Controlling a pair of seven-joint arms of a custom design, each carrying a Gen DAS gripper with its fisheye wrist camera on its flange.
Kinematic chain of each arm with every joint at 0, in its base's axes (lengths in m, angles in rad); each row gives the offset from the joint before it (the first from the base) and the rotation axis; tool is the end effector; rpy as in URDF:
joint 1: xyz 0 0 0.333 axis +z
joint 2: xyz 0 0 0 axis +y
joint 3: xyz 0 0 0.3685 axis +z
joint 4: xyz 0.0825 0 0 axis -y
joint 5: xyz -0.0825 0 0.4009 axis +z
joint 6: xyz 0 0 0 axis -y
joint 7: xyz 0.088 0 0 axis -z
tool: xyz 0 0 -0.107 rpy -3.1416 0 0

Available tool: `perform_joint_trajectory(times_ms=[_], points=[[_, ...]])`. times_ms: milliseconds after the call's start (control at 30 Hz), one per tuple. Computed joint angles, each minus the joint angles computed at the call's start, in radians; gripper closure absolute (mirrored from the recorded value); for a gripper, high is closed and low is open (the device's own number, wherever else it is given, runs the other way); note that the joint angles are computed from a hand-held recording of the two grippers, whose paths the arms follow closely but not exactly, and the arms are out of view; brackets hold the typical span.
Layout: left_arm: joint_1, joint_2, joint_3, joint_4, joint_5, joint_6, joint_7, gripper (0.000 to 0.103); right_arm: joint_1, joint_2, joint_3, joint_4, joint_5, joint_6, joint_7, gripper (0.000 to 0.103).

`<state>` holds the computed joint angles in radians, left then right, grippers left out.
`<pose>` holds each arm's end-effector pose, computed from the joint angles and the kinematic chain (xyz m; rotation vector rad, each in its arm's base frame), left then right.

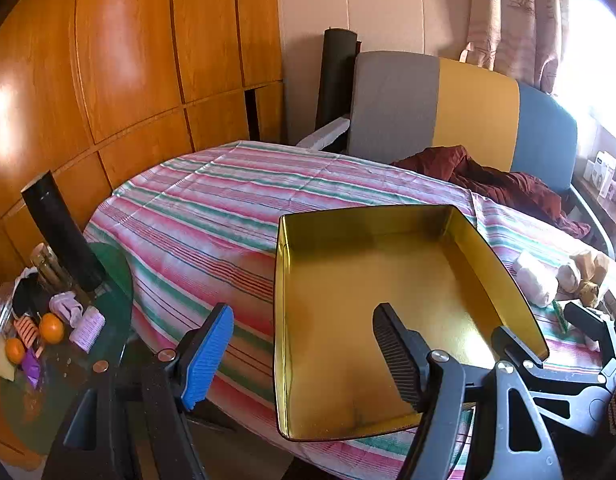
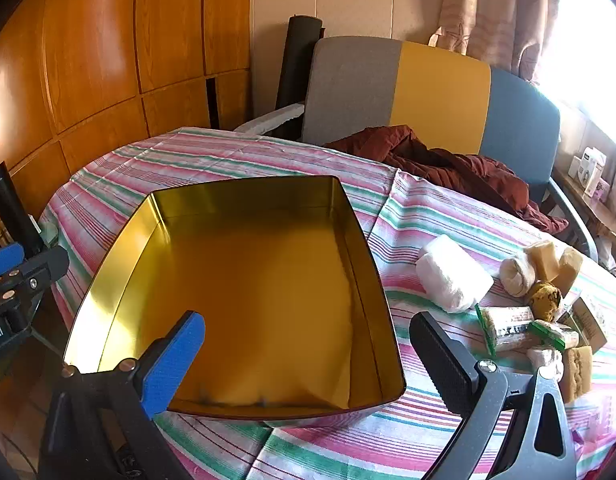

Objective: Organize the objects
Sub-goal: 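Move both grippers from the gold tray toward the pile of items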

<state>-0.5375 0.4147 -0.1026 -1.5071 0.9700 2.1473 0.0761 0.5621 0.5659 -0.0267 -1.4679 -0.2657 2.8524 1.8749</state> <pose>0.6255 -0.4058 0.5089 -1.9667 1.2938 -0.5427 0.6781 0.4251 0.4839 -2.0297 1.2540 -0.5889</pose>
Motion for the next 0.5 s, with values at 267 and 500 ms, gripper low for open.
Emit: perform_joint_trajectory(times_ms=[267, 500], points=[[-0.017, 0.017, 0.004, 0.030, 0.010, -0.040, 0.014, 0.030, -0.005, -0.007, -0.001, -0.014, 0.003, 0.014, -0.005, 0.000], [-0.034, 0.032, 0.006, 0.059, 0.029, -0.069, 0.039, 0.030, -0.006, -0.018, -0.013, -0.032, 0.003, 0.033, 0.012, 0.000]])
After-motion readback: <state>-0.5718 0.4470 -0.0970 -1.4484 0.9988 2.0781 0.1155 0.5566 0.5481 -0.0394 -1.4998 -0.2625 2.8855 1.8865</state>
